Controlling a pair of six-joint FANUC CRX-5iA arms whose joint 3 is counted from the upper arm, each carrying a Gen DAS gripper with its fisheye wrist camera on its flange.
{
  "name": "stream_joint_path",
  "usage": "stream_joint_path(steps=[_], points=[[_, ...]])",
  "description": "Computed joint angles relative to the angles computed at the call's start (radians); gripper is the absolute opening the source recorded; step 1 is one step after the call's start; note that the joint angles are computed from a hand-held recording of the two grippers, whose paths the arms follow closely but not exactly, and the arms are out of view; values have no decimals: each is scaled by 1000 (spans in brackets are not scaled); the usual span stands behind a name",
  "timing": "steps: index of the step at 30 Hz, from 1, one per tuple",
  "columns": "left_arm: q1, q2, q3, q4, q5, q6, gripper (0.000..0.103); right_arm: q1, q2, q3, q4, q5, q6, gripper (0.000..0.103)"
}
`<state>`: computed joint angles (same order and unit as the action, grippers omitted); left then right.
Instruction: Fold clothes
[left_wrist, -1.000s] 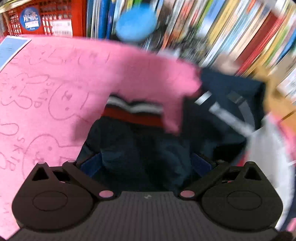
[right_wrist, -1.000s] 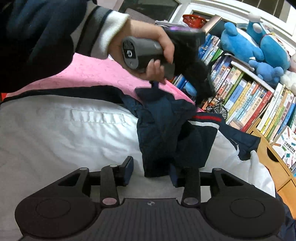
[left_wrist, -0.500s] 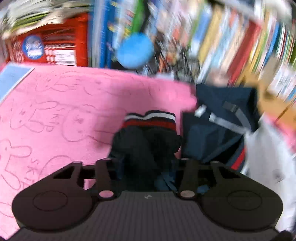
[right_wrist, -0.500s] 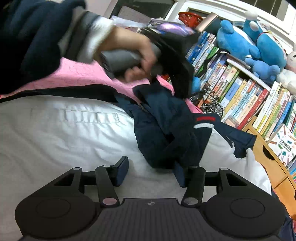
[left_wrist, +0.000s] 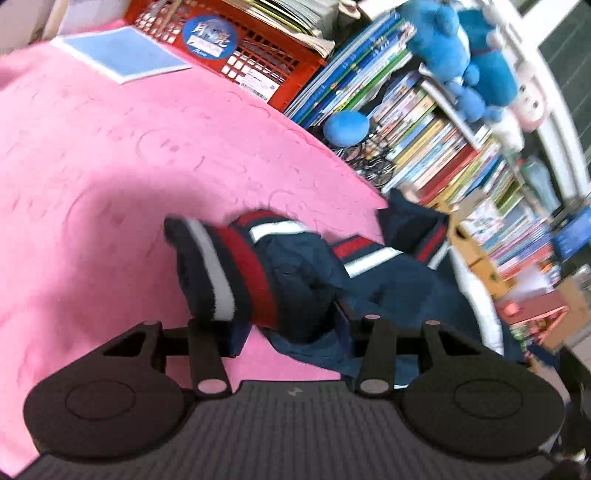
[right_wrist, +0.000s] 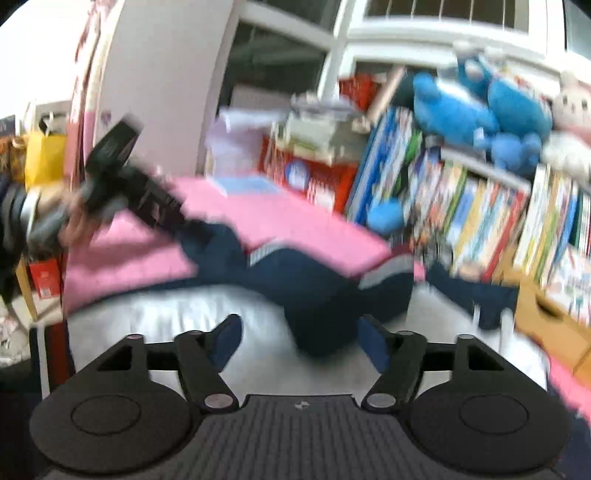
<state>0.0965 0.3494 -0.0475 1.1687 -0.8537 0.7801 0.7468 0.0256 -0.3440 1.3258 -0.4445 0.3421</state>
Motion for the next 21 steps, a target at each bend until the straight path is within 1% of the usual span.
stream_joint_path(steps=[2,3,4,5,7,9,10,11,13,14,16,17,18,19,20,21], points=[[3,-8,-35,61,-14,-17,49,7,55,65,14,-16,60,83],[5,-11,-50,91,-23,-19,54,15,91,106,-2,-25,110,84],[6,-14,-65,124,-34,-21,63,26,128,150,-43,-31,175,85],[6,-16,-83,167,-49,-26,66,36,161,192,-102,-39,248,85],[5,-29,-117,232,-65,-38,82,60,233,284,-232,-70,399,85],[8,-49,-152,273,-79,-42,87,86,294,383,-399,-104,569,85],[9,-60,-168,290,-84,-46,88,97,323,437,-493,-122,670,85],[11,-65,-184,315,-95,-57,88,105,349,483,-561,-137,754,86],[16,-66,-221,401,-143,-89,89,116,397,556,-631,-151,875,90],[20,-67,-240,441,-165,-102,89,120,423,597,-660,-149,927,95],[17,-76,-276,515,-171,-118,94,125,482,701,-750,-174,1033,97],[15,-85,-291,537,-155,-130,94,127,520,772,-810,-210,1094,89],[12,-93,-306,559,-138,-142,94,127,554,836,-861,-241,1132,76],[10,-102,-320,582,-125,-156,94,125,583,891,-906,-265,1146,41],[8,-110,-332,607,-115,-171,94,127,607,927,-907,-286,1119,6],[-1,-118,-343,633,-96,-186,94,131,615,922,-862,-278,1054,7]])
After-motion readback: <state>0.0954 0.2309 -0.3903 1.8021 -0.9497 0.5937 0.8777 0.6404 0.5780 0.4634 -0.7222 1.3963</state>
